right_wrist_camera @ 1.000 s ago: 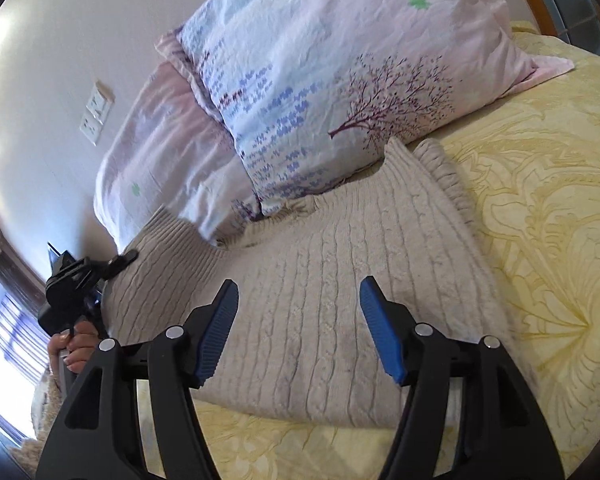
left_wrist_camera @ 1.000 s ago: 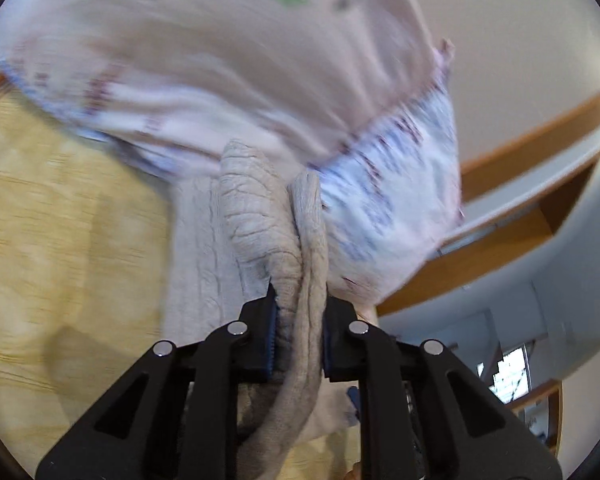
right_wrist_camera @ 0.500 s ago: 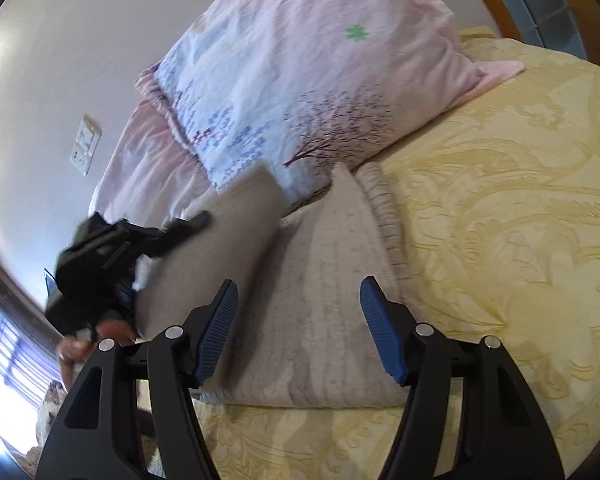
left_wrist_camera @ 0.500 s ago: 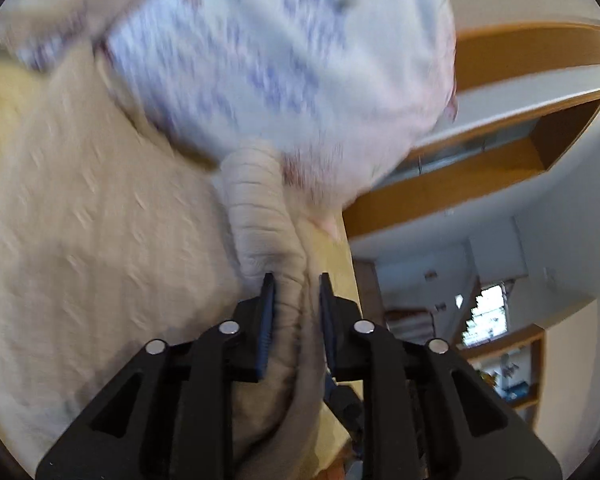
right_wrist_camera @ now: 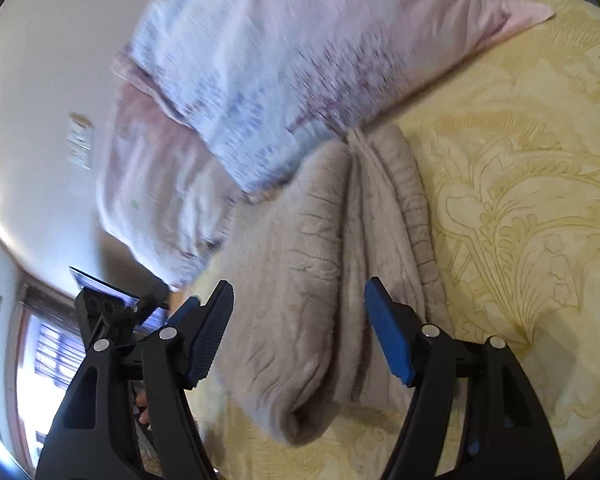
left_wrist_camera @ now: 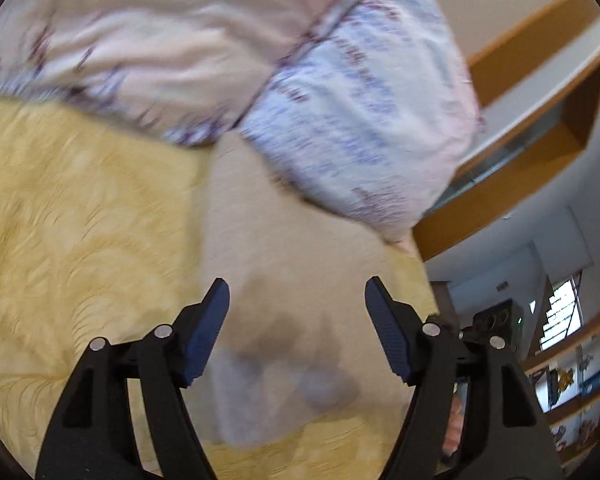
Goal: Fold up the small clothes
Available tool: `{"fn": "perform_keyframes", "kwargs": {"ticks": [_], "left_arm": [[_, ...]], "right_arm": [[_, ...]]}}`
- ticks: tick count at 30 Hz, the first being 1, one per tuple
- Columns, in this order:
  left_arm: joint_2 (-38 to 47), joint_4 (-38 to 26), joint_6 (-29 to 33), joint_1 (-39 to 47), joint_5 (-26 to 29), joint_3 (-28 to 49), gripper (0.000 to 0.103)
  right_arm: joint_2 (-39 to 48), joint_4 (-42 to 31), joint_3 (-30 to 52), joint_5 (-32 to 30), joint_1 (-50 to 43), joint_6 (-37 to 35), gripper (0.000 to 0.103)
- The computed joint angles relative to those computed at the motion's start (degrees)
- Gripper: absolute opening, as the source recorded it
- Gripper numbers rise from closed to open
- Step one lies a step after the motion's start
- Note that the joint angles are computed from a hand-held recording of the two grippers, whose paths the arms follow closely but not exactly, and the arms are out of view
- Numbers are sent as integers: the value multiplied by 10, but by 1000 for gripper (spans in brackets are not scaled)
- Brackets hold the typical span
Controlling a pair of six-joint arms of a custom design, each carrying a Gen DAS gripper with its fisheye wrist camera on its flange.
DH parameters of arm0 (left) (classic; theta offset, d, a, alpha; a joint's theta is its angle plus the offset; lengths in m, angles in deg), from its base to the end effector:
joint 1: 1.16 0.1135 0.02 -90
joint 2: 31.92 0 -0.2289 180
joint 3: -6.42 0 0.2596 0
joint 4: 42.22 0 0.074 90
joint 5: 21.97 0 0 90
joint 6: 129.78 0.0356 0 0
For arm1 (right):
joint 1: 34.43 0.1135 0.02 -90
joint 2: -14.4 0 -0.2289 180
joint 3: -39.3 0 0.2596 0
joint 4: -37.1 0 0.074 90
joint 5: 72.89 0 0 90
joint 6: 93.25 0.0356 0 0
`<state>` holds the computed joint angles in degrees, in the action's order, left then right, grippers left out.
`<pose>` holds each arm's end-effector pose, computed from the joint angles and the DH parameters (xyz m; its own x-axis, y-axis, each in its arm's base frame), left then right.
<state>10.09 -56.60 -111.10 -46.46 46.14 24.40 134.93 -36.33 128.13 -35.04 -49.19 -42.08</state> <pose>0.1296 -0.1121 0.0945 -0.5701 -0.6736 -0.4704 -0.2686 0.6939 -0.6681 0.3283 -0.0574 0.0817 -0.9502 -0.1475 -0.2746 -0.3083 0.5755 0.7575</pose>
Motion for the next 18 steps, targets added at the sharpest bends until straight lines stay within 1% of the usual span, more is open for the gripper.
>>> {"fn": "perform_keyframes", "kwargs": {"ticks": [2,4,5,6,8,10,13,15,16,18], "left_arm": [[32,30,-10,4,11,-10,69],[98,89,-4,24,41,-11,69],[105,100,-8,17,42,-19,69],[123,117,-12,10,44,-22,69],[154,152,-3,14,55,-22,70],[187,190,3,21,68,-22,71],[227,229,8,32,85,-19,75],[231,237,5,32,87,-22,78],[235,246,6,38,94,-25,79],[239,261,5,45,104,-30,80]], "right_arm": [[5,20,0,23,21,22,69],[9,31,-1,28,32,32,68],[8,37,-3,27,37,36,62],[10,41,-1,27,41,40,60],[10,76,-7,21,53,74,53],[20,114,-3,19,64,119,49],[33,168,3,13,76,177,42],[23,204,-10,20,85,195,20],[6,223,-27,23,89,188,19],[-56,282,-88,41,95,179,17]]}}
